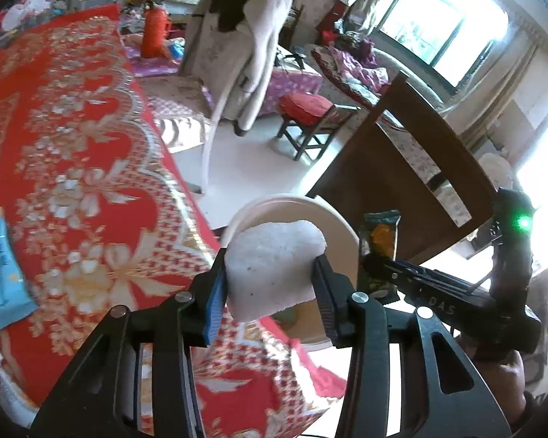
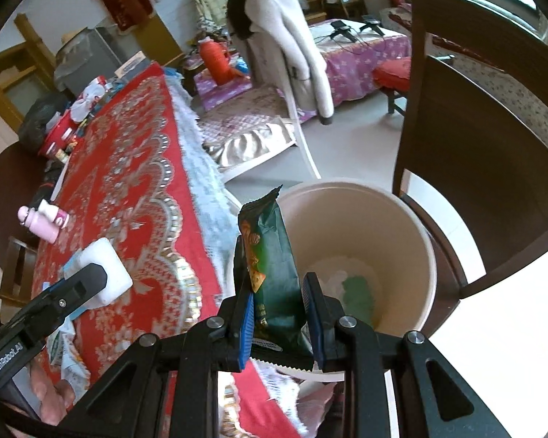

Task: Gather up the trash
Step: 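Carry the foam block and green packet over the beige bin and open both tools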

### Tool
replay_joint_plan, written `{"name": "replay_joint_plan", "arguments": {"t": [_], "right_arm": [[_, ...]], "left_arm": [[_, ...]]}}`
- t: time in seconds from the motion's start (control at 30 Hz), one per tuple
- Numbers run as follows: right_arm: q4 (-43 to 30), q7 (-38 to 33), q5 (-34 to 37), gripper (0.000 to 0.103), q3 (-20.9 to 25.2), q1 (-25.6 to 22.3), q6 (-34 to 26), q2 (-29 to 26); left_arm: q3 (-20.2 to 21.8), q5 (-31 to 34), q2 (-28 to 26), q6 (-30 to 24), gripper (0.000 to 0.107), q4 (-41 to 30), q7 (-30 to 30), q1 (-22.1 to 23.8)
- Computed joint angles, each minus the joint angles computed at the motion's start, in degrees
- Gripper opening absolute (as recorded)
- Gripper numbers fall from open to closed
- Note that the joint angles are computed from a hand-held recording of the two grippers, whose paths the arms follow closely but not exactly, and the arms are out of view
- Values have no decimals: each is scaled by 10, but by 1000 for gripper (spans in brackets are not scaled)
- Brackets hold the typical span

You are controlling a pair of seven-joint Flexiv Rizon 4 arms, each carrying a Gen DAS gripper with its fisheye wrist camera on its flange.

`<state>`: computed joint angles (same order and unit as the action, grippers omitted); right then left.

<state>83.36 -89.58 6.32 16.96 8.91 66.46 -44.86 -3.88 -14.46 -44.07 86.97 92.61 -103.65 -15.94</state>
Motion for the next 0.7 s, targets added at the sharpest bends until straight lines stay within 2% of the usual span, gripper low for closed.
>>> {"name": "replay_joint_plan", "arguments": {"t": [0.1,0.17,0.23,0.3,0.33,0.4,0.6,0.7], "right_arm": [[-4,10,-5,24,-12,3,0,-3],[-6,23,-13,24,-25,8,-1,-6],[-9,35,-23,25,-36,12,-4,-9],[-7,51,-36,48,-50,20,0,-10],[-3,58,-40,50,-55,22,9,-9],[1,67,-49,50,-58,23,21,-10],[-10,75,-57,50,-44,12,4,-18],[-11,74,-57,50,-40,11,-1,-18]], "left_arm": [[-21,-4,-14,-1,46,-15,9,10],[-54,-10,-23,8,50,-19,26,31],[-69,-16,-30,16,52,-22,33,39],[-71,-22,-36,14,55,-29,35,38],[-68,-25,-37,8,55,-33,35,35],[-64,-28,-39,1,56,-36,35,33],[-64,-33,-35,-2,58,-30,38,35],[-76,-35,-34,7,59,-22,44,45]]}}
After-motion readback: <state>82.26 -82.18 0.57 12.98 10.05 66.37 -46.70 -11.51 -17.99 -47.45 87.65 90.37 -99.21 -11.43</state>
